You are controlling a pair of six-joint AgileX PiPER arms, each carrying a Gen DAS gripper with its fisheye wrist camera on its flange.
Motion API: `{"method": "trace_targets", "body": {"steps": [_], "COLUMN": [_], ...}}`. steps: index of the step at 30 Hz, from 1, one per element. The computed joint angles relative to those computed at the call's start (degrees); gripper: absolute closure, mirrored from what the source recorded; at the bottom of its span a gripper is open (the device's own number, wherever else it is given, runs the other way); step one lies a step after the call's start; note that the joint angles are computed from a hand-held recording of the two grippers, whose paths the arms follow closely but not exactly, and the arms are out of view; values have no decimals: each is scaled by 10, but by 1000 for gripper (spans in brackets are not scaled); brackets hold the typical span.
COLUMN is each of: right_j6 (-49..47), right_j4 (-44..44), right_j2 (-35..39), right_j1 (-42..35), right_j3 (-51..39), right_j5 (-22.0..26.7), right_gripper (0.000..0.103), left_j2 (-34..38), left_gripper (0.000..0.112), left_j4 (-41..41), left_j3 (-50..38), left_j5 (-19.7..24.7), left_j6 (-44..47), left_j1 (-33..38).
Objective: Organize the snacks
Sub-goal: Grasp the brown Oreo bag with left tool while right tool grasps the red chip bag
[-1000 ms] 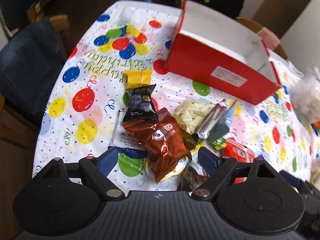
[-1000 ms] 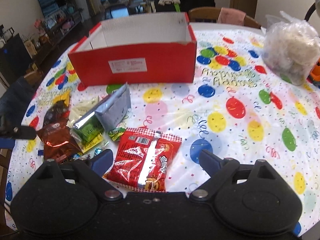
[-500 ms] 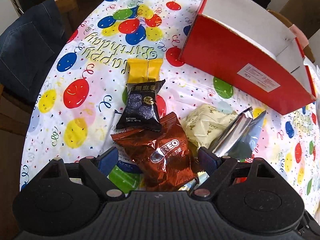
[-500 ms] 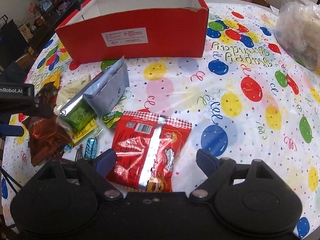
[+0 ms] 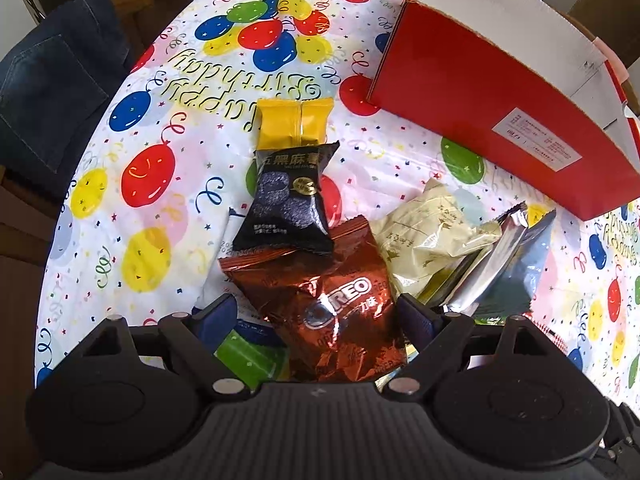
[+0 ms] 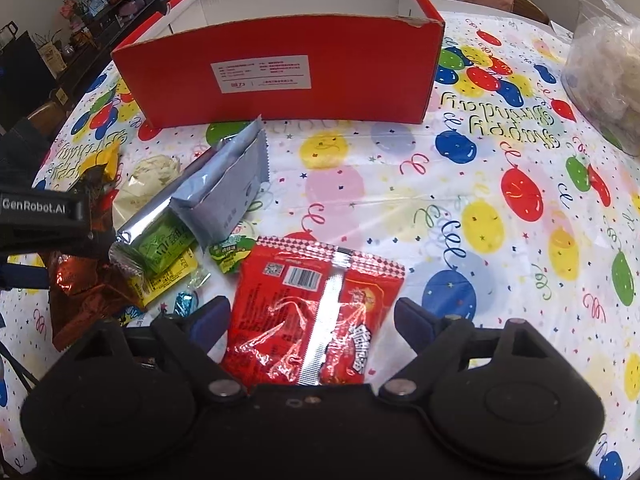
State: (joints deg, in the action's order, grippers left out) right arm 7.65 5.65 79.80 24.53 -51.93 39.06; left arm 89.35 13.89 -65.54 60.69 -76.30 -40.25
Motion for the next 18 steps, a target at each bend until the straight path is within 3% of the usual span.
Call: {"method": "trace_targets", "body": {"steps": [5, 8, 12, 18], "right_j6": [24, 35, 23, 8], "right_j4": [-11, -11, 5, 25], "right_j2": [11, 14, 12, -3], "right_j1": [5, 8, 8, -2], "right_j3": [-3, -6, -4, 10], "right_j5": [-5, -1, 7, -2], "right_gripper": [12, 12, 17, 29], "left_j2": [-12, -20, -33, -63], "left_gripper": [32, 42, 54, 61], "left_j4": [-1, -1, -8, -8], "left_j3": [18, 29, 48, 82], "left_j5": [-10, -15, -25, -40], "left_j6": [-1, -2, -2, -16], "left_j1": [-2, -7, -9, -14]}}
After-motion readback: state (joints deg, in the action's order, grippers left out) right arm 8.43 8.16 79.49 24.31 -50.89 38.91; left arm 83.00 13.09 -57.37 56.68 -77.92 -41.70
